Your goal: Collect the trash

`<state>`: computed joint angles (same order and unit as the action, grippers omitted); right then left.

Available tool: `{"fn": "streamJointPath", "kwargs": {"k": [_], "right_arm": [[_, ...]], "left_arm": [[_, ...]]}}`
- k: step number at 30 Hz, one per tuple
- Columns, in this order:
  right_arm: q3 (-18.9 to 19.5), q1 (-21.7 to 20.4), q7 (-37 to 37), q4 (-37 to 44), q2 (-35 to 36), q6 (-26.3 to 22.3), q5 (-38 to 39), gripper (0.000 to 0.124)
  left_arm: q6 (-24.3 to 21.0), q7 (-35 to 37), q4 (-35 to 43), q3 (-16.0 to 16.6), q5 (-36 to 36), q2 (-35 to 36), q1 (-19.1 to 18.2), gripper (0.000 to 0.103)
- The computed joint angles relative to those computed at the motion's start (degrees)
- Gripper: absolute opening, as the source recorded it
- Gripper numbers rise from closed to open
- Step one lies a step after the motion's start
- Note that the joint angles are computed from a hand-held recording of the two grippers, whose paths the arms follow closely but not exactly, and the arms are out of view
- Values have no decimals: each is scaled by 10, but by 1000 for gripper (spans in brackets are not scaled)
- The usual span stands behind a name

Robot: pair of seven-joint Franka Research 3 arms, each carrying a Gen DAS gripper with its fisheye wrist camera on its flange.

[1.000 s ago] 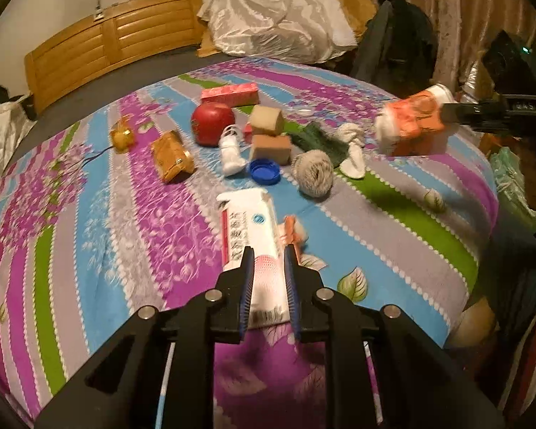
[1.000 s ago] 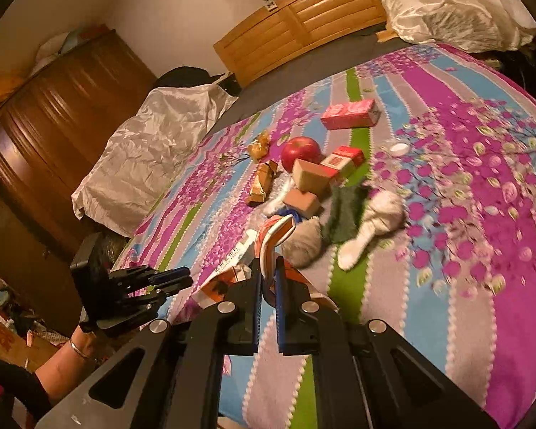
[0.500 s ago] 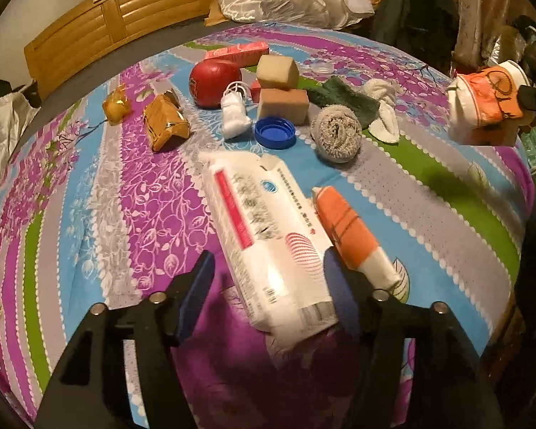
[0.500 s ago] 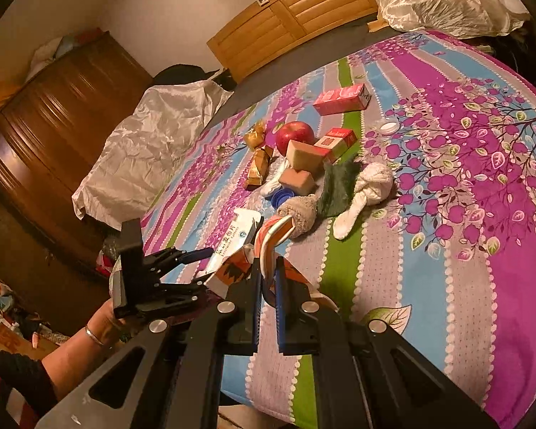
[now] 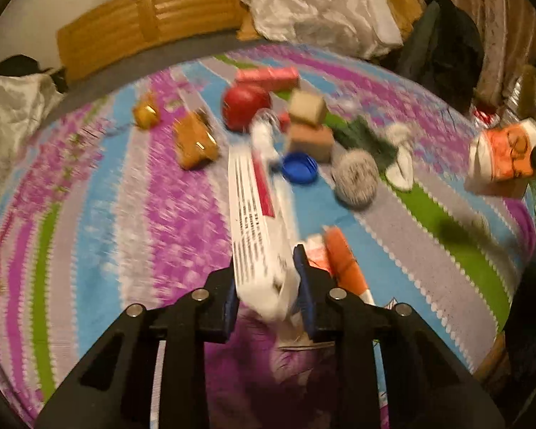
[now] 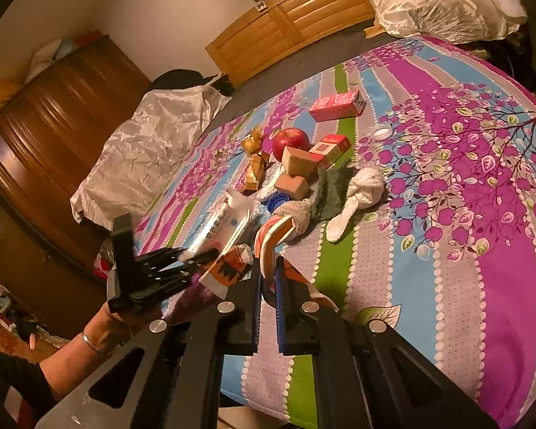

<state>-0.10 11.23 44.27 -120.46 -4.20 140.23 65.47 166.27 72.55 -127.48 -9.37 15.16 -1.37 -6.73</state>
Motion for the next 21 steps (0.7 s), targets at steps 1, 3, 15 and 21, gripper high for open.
{"fn": "streamJointPath", "kwargs": {"k": [1, 3, 15, 21], "right_arm": [[0, 0, -2, -1, -2, 1, 3, 8], [-1, 0, -6, -3, -5, 5, 7, 8], [-4, 10, 4, -37, -53, 56, -14, 8], [-14, 8, 33, -73, -115, 114, -57, 8]], "left_arm": [[0, -13, -2, 0, 15, -8, 2, 17], [3, -37, -4, 1, 36, -23, 7, 17], [36, -159, 1, -23, 144, -67, 26, 12], [-9, -186, 74, -48, 198, -54, 8, 12]]}}
